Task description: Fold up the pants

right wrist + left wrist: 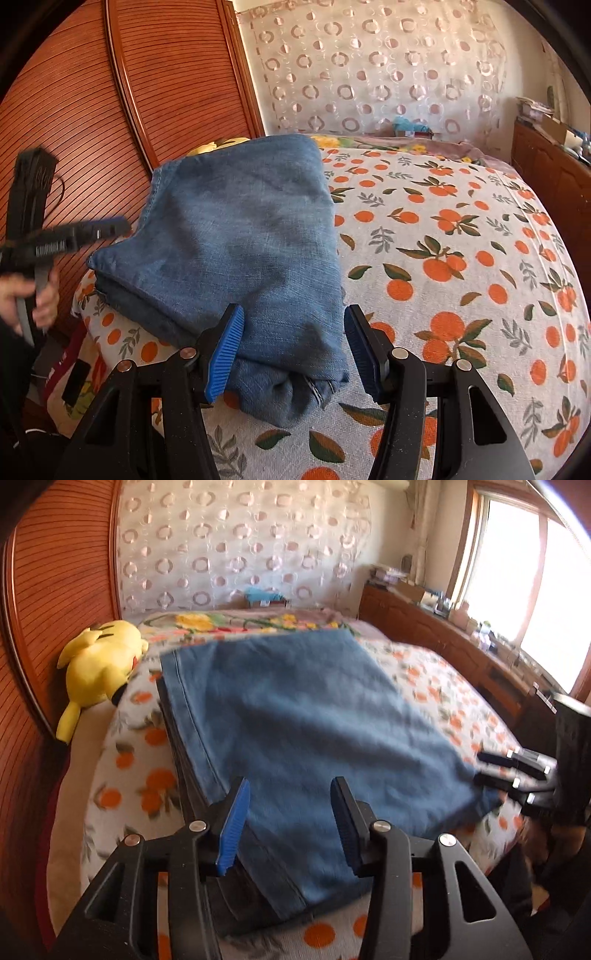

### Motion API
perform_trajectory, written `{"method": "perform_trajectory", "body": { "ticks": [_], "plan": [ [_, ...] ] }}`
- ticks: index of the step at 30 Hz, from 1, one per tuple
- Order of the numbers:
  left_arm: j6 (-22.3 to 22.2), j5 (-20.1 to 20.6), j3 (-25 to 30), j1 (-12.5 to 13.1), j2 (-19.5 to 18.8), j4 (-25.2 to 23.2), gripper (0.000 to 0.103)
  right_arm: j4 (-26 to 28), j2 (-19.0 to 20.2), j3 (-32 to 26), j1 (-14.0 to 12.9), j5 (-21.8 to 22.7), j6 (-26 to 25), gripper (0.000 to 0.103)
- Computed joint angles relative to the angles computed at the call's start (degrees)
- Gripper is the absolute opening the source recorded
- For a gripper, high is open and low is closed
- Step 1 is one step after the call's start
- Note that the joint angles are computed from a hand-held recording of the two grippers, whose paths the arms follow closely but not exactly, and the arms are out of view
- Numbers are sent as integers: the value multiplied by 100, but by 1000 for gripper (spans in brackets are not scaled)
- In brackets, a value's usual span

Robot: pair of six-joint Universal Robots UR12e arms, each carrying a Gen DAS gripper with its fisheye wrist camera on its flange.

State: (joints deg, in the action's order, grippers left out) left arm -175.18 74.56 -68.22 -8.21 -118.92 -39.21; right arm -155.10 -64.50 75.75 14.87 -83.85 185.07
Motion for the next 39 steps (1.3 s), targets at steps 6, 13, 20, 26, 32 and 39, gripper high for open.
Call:
{"method": "perform_trajectory", "body": {
  "ticks": [6,13,20,26,32,39],
  "plan": [
    [117,464,-159,-73,41,-108,47,-67,-60,50,-25,-57,95,58],
    [124,607,-356,-102,68,279,47,228,-12,-43,-20,-126,144,58],
    [-87,592,-445,-69,66,492,57,404,44,-84,-20,-84,156,58],
    [-215,499,-460,-26,79,496,63,446,3,-39,-7,-142,59,58],
    [-271,435,-486,-11,128,578,68,575,-33,-37,-12,-60,4,51],
    [-292,527,-487,-15,187,644,68,748,-39,-88,-51,240,-28,32]
  ]
}}
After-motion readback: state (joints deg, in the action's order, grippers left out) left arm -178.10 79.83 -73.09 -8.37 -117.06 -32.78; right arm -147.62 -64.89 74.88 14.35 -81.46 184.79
